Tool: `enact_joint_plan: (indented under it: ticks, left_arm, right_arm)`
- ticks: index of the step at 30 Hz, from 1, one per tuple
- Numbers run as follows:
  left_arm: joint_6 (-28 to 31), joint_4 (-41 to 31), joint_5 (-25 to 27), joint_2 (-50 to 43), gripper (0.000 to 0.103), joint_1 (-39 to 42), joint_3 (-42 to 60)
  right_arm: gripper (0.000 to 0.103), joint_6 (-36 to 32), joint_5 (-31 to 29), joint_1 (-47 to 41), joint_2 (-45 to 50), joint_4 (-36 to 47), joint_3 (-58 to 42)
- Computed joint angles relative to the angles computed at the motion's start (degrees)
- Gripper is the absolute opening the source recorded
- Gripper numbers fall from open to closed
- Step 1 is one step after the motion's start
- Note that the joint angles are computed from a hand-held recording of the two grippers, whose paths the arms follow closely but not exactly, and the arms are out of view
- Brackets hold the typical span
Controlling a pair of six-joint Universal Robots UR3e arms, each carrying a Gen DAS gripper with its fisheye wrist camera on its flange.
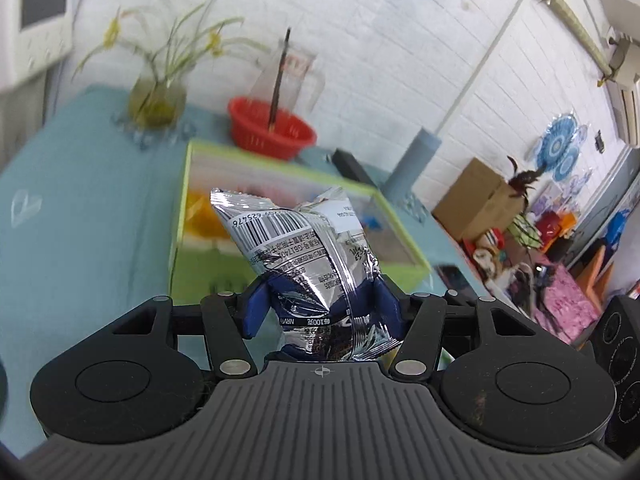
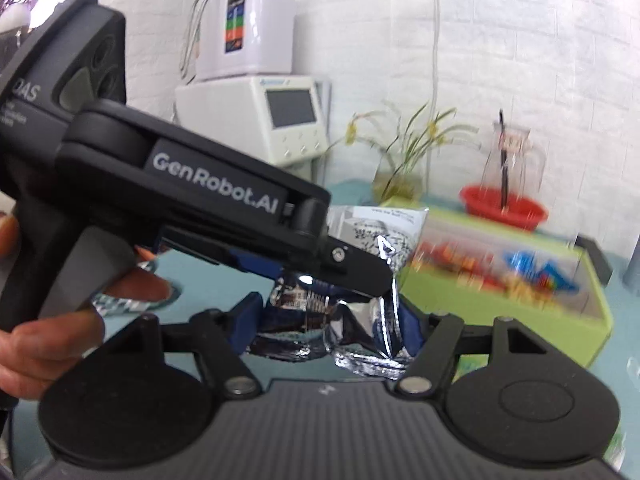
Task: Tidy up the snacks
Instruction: 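Lower the silver chip bag into the green box and open the left tool, then lower the left tool onto the dark red wafer pack and close it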
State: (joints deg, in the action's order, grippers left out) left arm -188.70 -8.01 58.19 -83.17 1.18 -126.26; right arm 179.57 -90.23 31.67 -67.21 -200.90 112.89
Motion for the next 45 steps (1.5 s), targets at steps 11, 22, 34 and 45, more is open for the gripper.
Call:
enact_joint_plan:
  ticks: [11,22,34,45]
  left_arm:
    - [0.88,-11.33,10.36,-35.25,0.044,-4.60,39.32]
    - [-0.58,13.73,13.79,-28.40,0.079,-4.57,22.42]
    - [-1.99,20.25,13.95,2.38,0.086,-7.77,-6.06]
    - [-4.43,9.85,16.46,25.13,0.090,-15.64,-18.34]
  right_arm:
    - [0.070,-5.65,8.35,-9.69,21.94,28.49,-39.72]
    - [0.101,0.84,9.91,-11.78,16.85,10.99,-23.84]
    - [0.103,5.07,-7.80,-7.57,-18.71,-2.57,10.34]
    - [0.103,1.19,-30.03,10.64,-34.62,-1.17,16.05]
